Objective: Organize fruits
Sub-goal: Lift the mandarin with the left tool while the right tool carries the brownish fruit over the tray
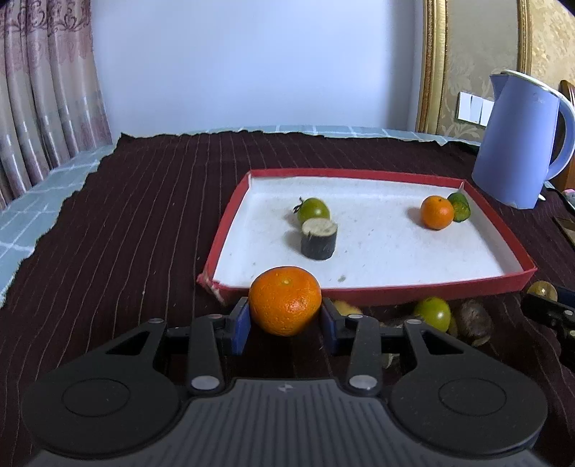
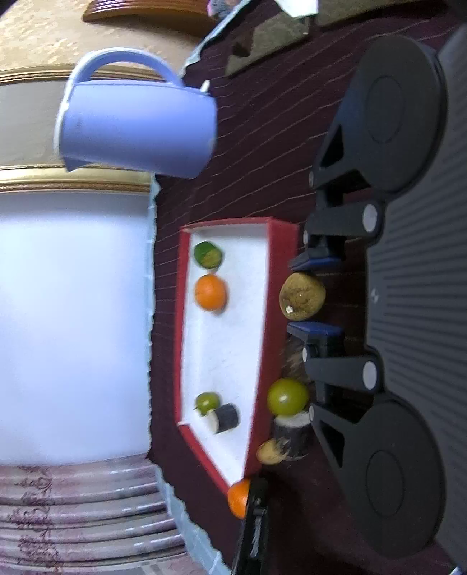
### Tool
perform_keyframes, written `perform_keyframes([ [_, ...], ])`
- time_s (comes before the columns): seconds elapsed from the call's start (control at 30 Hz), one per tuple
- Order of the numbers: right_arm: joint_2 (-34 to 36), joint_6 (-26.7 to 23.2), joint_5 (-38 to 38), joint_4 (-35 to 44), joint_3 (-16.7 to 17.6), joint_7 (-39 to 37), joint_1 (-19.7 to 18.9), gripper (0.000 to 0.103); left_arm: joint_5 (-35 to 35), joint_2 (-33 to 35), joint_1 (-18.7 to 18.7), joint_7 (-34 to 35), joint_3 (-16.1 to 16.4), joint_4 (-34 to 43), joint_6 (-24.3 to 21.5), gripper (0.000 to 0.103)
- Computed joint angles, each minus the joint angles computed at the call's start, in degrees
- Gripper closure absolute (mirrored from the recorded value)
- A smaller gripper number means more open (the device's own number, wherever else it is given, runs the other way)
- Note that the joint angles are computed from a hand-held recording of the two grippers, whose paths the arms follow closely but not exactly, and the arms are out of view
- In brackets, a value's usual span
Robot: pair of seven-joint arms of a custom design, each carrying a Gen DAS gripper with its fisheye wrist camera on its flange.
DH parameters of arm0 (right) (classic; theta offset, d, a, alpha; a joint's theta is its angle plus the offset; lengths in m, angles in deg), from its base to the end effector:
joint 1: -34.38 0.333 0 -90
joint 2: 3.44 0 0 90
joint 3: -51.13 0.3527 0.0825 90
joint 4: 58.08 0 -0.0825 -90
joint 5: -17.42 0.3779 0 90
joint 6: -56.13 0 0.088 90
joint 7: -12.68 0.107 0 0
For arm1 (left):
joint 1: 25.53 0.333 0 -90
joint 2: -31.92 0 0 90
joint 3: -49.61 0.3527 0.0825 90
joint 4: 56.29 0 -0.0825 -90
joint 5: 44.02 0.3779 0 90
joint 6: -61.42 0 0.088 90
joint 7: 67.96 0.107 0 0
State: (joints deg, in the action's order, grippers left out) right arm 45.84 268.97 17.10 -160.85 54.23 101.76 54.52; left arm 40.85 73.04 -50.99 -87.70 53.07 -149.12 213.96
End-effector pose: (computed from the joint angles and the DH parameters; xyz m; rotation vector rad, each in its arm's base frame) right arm 0.6534 0.2715 0.2306 -1.7860 1.2030 -0.6772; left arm 0.6563 -0.3040 0.2489 -1.8262 1.4557 -0.6561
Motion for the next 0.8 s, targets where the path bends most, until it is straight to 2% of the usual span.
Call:
perform_keyframes([
  [0.43, 0.08, 0.22, -0.23, 1.83, 0.05, -0.57, 0.69, 0.075, -3.67, 2.38, -2.37, 6.27, 0.72, 4.99, -3.21, 0.063],
  [0.8, 0.79, -1.06, -0.11, 4.68, -0.15, -1.63, 1.22, 0.075, -7.25, 4.12, -3.45, 9.89, 2.43, 7.85, -3.22, 0.063],
])
